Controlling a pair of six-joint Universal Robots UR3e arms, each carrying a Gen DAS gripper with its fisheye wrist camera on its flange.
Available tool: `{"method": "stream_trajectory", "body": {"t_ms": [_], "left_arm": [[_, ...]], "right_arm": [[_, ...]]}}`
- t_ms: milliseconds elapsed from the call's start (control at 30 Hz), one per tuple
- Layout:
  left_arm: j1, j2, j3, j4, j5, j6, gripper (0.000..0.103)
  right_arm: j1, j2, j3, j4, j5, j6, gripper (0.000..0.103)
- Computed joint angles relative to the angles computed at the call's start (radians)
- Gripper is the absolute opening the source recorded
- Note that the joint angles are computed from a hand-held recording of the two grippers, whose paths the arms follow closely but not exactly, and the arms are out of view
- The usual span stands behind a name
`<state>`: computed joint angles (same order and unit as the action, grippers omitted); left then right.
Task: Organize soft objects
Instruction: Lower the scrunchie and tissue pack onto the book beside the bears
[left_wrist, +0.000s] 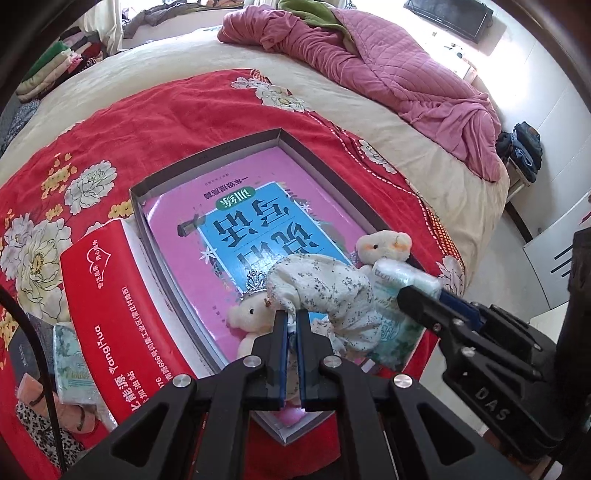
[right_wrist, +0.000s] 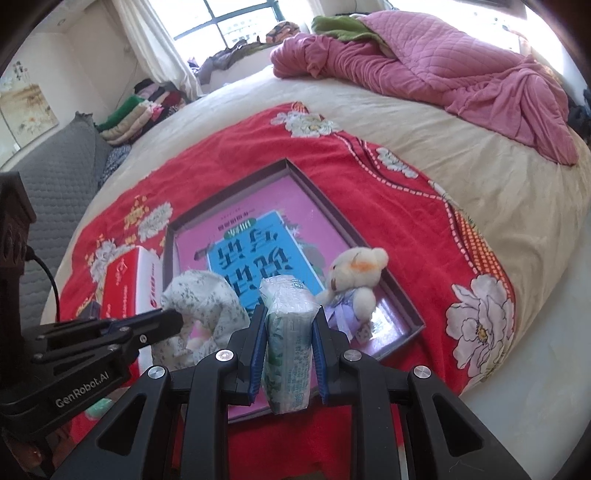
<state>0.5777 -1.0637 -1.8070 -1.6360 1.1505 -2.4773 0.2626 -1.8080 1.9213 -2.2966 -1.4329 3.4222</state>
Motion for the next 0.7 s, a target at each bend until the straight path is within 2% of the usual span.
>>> {"method": "stream_trajectory", "body": {"t_ms": [233, 700], "left_arm": [[-0.010, -0.028, -0.009, 0.030, 0.012, -0.015, 0.004], [-0.027, -0.079, -0.010, 0.074, 0.027, -0.043, 0.004]], "right_arm": [[0.023, 0.047, 0.015, -0.049, -0.020, 0.001, 0.023], [0.079, 0.138, -0.042, -0.056, -0.109, -0.014, 0.025]]}}
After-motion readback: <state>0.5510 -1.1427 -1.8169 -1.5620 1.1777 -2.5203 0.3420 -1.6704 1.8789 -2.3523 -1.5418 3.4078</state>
